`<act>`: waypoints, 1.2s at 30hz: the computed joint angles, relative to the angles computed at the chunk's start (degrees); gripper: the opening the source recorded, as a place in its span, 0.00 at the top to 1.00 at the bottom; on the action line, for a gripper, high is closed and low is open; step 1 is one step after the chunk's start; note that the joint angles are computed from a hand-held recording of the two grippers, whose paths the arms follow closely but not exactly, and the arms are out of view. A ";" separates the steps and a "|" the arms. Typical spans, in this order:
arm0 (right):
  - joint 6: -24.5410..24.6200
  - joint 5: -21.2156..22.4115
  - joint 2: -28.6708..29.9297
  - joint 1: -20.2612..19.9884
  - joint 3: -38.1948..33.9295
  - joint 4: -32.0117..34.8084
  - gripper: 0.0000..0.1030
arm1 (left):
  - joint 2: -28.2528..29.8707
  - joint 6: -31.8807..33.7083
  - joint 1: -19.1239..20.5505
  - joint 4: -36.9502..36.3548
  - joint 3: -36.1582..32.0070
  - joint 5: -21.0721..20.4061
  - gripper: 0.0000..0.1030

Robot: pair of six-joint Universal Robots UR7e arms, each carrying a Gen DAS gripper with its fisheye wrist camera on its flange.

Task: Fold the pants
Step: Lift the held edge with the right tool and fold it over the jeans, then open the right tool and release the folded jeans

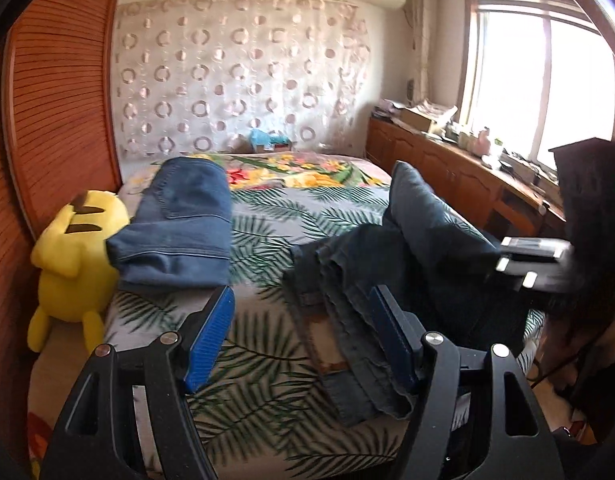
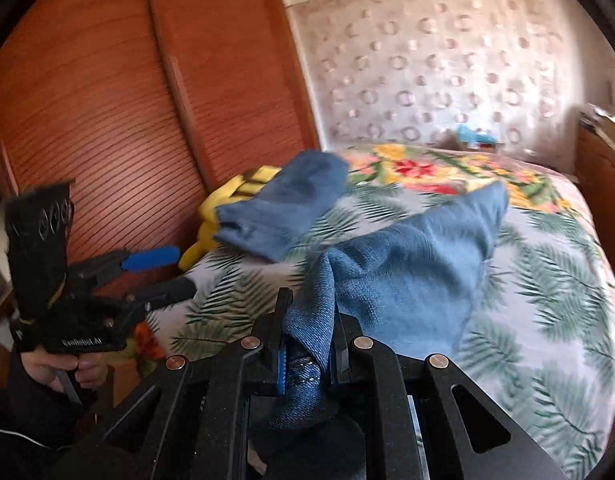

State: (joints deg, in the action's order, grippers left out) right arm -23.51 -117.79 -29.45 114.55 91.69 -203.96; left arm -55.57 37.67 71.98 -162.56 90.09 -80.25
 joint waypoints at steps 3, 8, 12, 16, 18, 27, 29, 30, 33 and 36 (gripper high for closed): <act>-0.36 0.88 1.86 -0.14 -2.59 4.74 0.87 | -0.07 -0.27 0.59 -0.31 -0.64 0.19 0.31; 1.94 2.42 2.71 -1.04 -4.40 14.39 0.87 | 0.33 -0.81 1.44 -0.64 -1.53 0.73 0.31; 3.86 2.57 3.70 -2.15 -6.37 17.70 0.87 | 0.79 -1.33 1.78 -0.70 -1.96 0.85 0.31; 3.10 1.42 4.08 -1.77 -6.92 17.68 0.85 | 0.85 -1.06 1.89 -0.53 -1.98 0.66 0.31; 3.13 0.46 4.23 -0.97 -7.37 17.58 0.82 | 0.93 -1.08 1.84 -0.46 -1.86 0.67 0.31; 2.34 -1.80 -1.84 2.50 2.44 7.67 0.62 | 1.10 -1.37 1.49 0.14 -1.19 0.19 0.31; 1.74 -4.01 -2.18 2.82 3.08 4.53 0.60 | 1.27 -0.96 1.29 0.47 -1.07 0.03 0.31; 1.70 -4.70 -2.36 2.73 3.25 3.89 0.60 | 1.39 -0.80 1.23 0.60 -1.05 -0.08 0.31; 1.34 -7.94 -2.73 2.20 3.16 1.83 0.59 | 1.78 -0.23 1.05 1.41 -0.95 -0.81 0.31; 0.89 -9.48 -2.85 1.38 2.76 0.38 0.59 | 2.52 0.06 0.85 3.20 -1.31 -1.25 0.34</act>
State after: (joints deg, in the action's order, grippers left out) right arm -22.63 -127.27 -32.31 115.93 94.45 -203.58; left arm -53.05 37.73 72.83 -159.36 88.78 -81.50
